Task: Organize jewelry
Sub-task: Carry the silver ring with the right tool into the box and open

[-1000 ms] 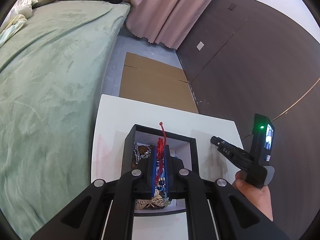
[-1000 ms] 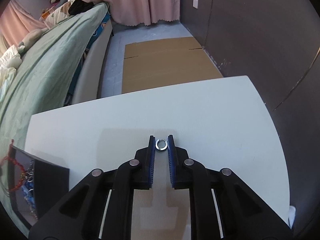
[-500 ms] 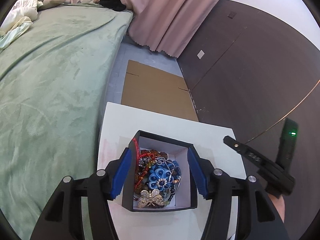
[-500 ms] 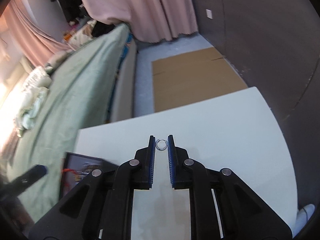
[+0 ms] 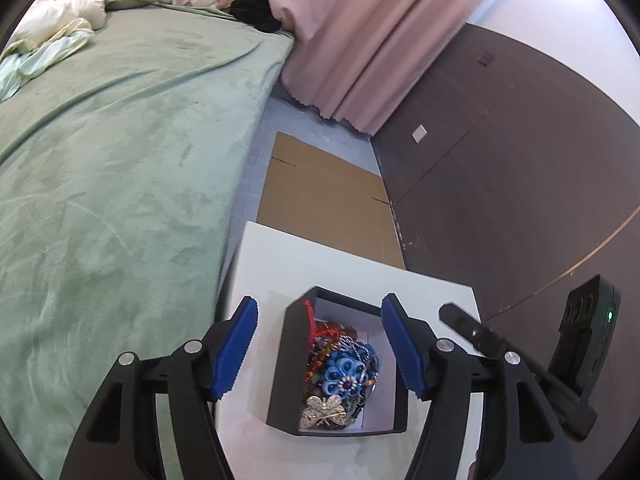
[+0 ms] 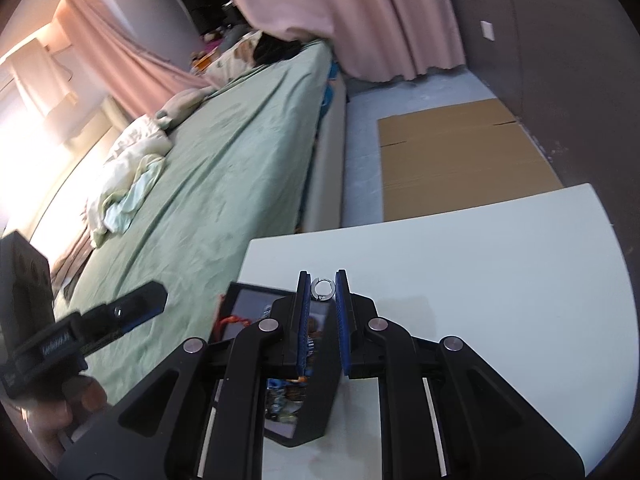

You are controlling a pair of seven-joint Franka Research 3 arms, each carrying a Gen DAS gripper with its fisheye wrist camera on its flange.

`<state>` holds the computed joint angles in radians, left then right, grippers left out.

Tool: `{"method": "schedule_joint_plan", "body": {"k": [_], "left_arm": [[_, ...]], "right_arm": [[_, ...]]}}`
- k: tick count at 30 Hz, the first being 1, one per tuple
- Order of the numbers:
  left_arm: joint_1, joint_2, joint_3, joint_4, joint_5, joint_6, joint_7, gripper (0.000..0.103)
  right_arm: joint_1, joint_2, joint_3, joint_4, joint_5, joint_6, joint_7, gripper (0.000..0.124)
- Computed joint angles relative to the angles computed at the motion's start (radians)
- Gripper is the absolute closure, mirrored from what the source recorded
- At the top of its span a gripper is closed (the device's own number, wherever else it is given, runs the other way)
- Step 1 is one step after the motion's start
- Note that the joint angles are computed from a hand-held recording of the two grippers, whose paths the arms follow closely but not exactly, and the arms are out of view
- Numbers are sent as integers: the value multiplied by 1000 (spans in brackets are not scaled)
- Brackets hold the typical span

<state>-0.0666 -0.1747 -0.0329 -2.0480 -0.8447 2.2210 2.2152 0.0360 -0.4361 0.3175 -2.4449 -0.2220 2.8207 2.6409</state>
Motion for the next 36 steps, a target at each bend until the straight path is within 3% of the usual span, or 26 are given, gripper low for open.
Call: {"method": "schedule_joint_plan", "body": {"k": [7,10,11,12,13,21,26,28,30,36], "left_arm": [[12,8,4,12,-2,-13,-9,35],[11,2,2,6,2,-12,-1,32],[10,-1,1,4,6,-10,3,30],[10,-5,0,0,8,-7,6,28],[9,-9,0,-5,11,-4,8,26],[-8,-59,11,-48,21,17,14,10],[-29,-112,18,-95,42,41,27,9],[-40,-139,21,-121,55,54,31,9],[-53,-159,29,-141,64,62,34,9],[-89,-240,53,-222,73,86,49,9]], "right_arm": [[41,56,-14,27,20,24,-31,111],[87,73,-53,28,67,36,-81,110],[97,69,-61,20,83,37,-90,104],[97,64,-63,16,92,35,-93,92],[81,54,-48,9,82,32,-77,88],[56,-58,-28,-68,111,35,-55,88],[58,-128,-12,-109,145,3,-62,88],[58,-159,-3,-126,155,-14,-60,81],[45,-191,17,-139,152,-32,-45,65],[43,-308,56,-190,158,-85,5,51]]}}
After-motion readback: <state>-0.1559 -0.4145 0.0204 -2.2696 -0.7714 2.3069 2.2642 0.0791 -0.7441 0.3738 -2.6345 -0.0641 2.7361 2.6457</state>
